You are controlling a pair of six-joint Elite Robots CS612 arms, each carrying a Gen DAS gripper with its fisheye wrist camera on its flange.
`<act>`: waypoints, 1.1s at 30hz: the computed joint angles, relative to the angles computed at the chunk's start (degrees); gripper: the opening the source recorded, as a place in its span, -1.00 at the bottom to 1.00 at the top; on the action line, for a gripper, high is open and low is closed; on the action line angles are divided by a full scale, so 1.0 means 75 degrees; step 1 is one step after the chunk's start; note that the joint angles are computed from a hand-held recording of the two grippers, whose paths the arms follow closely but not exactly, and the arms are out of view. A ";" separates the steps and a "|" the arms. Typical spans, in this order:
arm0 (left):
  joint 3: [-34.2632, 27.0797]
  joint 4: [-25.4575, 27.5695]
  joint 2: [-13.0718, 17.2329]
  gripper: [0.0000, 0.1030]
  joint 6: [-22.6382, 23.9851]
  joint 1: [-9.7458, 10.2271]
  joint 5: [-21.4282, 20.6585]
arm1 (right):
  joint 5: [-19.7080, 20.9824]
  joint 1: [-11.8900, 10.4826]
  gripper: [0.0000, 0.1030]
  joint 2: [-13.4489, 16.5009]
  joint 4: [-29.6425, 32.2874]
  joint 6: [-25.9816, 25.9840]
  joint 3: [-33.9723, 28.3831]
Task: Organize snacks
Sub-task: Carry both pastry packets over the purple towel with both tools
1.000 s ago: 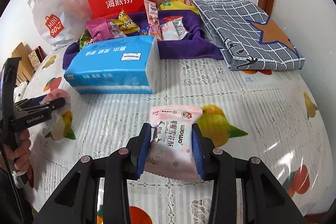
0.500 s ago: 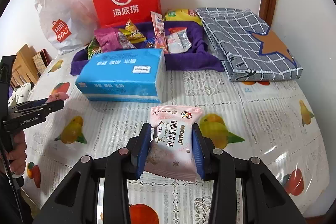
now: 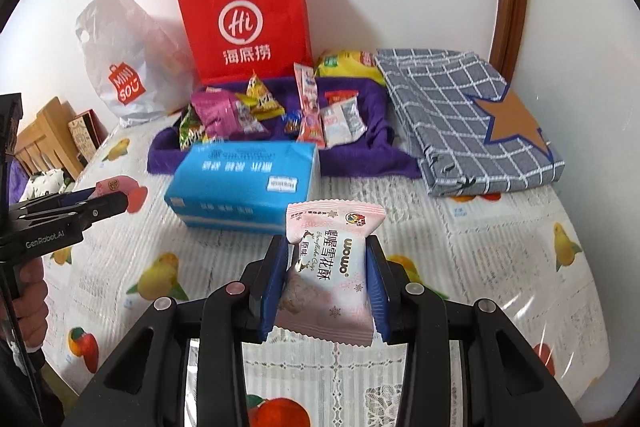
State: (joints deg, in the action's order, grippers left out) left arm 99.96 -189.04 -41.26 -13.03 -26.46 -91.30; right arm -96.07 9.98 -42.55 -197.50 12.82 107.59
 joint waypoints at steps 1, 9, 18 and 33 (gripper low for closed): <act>-0.0033 0.0005 -0.0017 -0.10 0.0017 -0.0003 -0.0032 | -0.0010 0.0002 -0.26 -0.0017 0.0027 -0.0019 -0.0031; -0.0316 0.0094 -0.0081 -0.10 0.0010 -0.0018 -0.0129 | -0.0113 -0.0027 -0.26 -0.0122 0.0343 -0.0117 -0.0338; -0.0687 0.0251 -0.0064 -0.10 0.0117 -0.0003 -0.0080 | 0.0087 -0.0133 -0.26 -0.0108 0.0799 -0.0143 -0.0815; -0.1464 0.0692 0.0240 -0.10 -0.0055 0.0138 -0.0029 | 0.0339 -0.0252 -0.25 0.0205 0.0954 -0.0273 -0.1666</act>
